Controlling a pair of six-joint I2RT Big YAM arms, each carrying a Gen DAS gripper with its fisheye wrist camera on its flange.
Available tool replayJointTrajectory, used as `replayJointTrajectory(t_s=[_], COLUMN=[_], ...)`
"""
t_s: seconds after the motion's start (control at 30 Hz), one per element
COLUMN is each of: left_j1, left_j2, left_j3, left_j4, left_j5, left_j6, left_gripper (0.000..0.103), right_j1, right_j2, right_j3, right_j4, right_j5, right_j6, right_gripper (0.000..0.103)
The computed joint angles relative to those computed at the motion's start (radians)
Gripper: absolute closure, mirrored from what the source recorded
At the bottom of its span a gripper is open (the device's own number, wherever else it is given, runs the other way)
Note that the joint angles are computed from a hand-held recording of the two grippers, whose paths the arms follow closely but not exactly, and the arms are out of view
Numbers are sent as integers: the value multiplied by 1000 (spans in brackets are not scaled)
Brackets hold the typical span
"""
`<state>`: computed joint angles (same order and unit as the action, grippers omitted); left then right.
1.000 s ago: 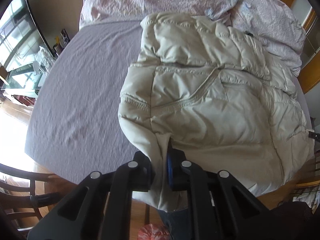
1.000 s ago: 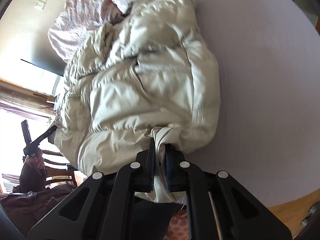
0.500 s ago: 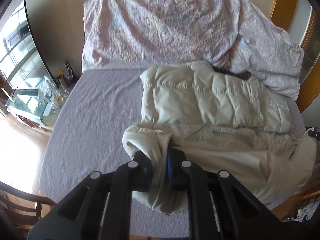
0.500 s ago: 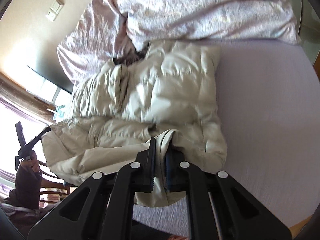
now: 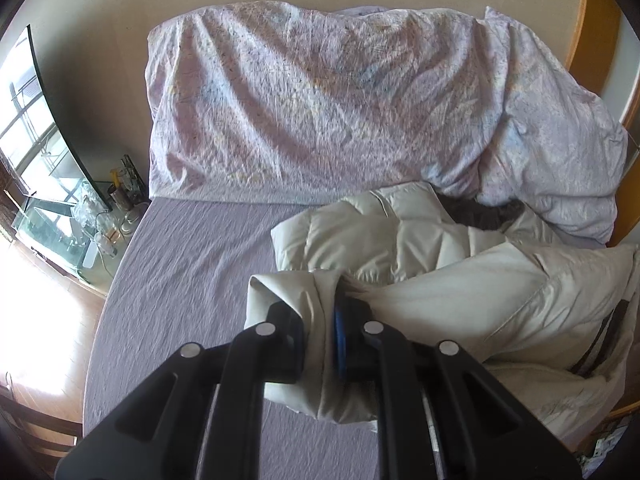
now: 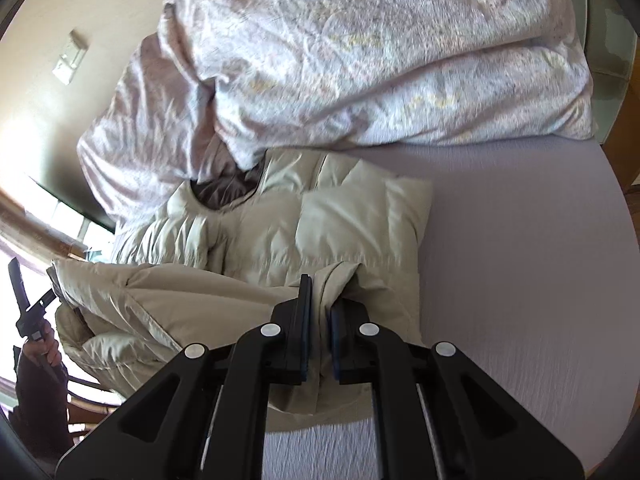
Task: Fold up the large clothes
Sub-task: 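Fold the hem up toward the collar with both tools, then lower the folded hem onto the collar and open both tools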
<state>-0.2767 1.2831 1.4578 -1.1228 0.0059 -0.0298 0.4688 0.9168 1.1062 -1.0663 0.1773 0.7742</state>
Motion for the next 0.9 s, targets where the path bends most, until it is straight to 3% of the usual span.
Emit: replayJointTrajectory(t_s=[0.43, 0.9], left_j1=[-15, -12], left_j2=[243, 448], left_j3=[208, 345], left_j4=[-12, -32], left_j5=[-23, -25], left_j6=[-50, -139], left_gripper=[91, 86], right_j1=[-115, -280], right_j2=[199, 322], right_j3=[113, 108], right_j4=[13, 157], right_j5=[27, -123], right_j6=[17, 71], right_gripper=[95, 92])
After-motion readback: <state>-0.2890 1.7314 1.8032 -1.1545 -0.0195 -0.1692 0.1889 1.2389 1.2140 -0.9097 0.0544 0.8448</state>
